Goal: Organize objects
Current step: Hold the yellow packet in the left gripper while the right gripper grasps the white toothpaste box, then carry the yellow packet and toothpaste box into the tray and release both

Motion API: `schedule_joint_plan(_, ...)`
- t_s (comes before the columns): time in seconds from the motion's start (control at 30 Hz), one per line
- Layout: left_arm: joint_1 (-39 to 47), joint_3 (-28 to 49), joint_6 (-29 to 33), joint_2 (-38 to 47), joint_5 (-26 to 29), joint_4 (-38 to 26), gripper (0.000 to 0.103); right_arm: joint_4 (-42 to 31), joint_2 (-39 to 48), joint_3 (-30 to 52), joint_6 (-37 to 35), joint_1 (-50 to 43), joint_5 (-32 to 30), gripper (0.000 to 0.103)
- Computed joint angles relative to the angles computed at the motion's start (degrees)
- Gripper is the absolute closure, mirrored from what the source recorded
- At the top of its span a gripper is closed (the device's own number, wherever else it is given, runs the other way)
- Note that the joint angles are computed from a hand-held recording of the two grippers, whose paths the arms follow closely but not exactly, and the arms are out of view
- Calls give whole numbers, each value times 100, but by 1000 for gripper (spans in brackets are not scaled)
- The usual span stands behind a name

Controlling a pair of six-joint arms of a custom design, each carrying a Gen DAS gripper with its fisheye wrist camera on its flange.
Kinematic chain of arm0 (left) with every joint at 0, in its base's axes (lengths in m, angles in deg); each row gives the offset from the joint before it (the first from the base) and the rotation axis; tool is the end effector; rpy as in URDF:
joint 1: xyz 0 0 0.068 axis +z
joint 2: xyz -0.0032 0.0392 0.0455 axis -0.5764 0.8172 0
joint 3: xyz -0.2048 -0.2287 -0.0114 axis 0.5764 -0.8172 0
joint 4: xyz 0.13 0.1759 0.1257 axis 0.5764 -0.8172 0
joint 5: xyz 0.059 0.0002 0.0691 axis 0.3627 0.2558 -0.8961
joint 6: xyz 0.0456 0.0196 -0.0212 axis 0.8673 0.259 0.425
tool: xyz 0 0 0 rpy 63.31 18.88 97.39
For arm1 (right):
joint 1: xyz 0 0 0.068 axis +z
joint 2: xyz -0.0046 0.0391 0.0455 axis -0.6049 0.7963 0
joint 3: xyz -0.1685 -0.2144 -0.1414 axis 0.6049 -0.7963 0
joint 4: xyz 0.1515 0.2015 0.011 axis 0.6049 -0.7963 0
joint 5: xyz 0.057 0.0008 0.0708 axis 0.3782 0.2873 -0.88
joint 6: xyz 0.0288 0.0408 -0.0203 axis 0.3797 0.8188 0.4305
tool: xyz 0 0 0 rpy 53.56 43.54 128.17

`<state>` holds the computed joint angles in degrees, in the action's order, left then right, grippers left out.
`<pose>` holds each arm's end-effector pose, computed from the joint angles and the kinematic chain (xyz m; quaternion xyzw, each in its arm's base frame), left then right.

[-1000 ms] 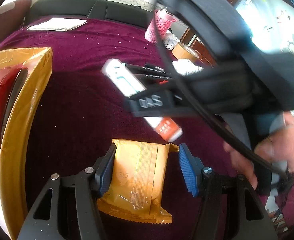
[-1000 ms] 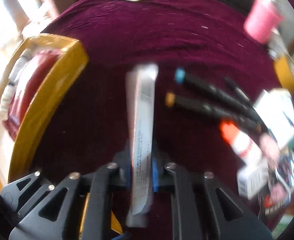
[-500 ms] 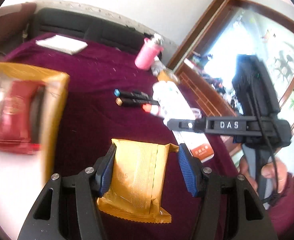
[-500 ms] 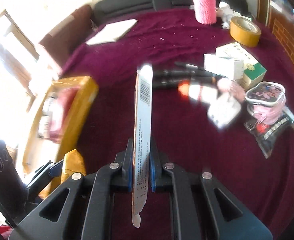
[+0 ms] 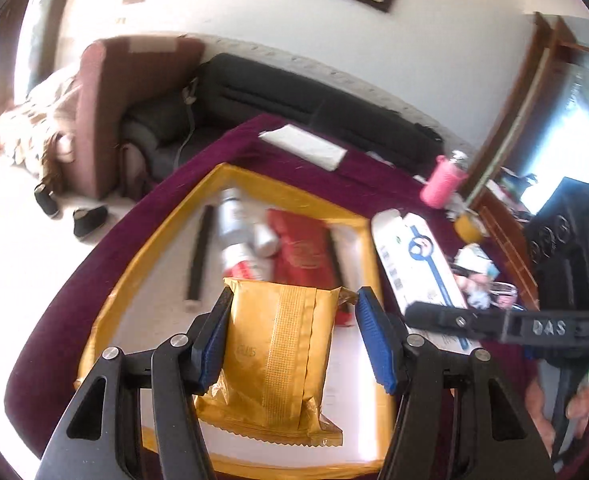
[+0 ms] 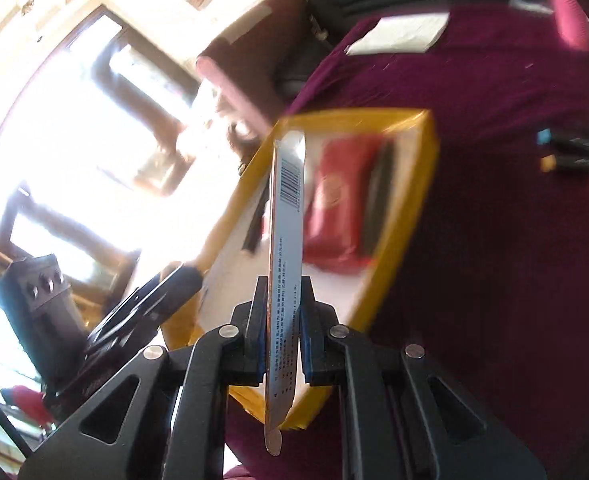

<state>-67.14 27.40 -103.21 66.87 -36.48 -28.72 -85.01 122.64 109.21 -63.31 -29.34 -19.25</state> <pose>0.1864 -0.1021 0.2774 -0.1506 0.8895 -0.1178 0.4149 0.3092 0.0680 0.2728 -0.2078 0.8908 0.3675 0.1677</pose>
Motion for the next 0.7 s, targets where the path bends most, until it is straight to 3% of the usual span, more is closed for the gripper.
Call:
schedule_joint_plan(0.23, 1560, -303, 773, 315, 1085, 29, 49, 677, 291, -382, 646, 761, 280, 92)
schedule_joint_plan(0.7, 1916, 74, 1578, 1160, 1314, -91, 49, 917, 1089, 104, 737, 1011, 548, 92)
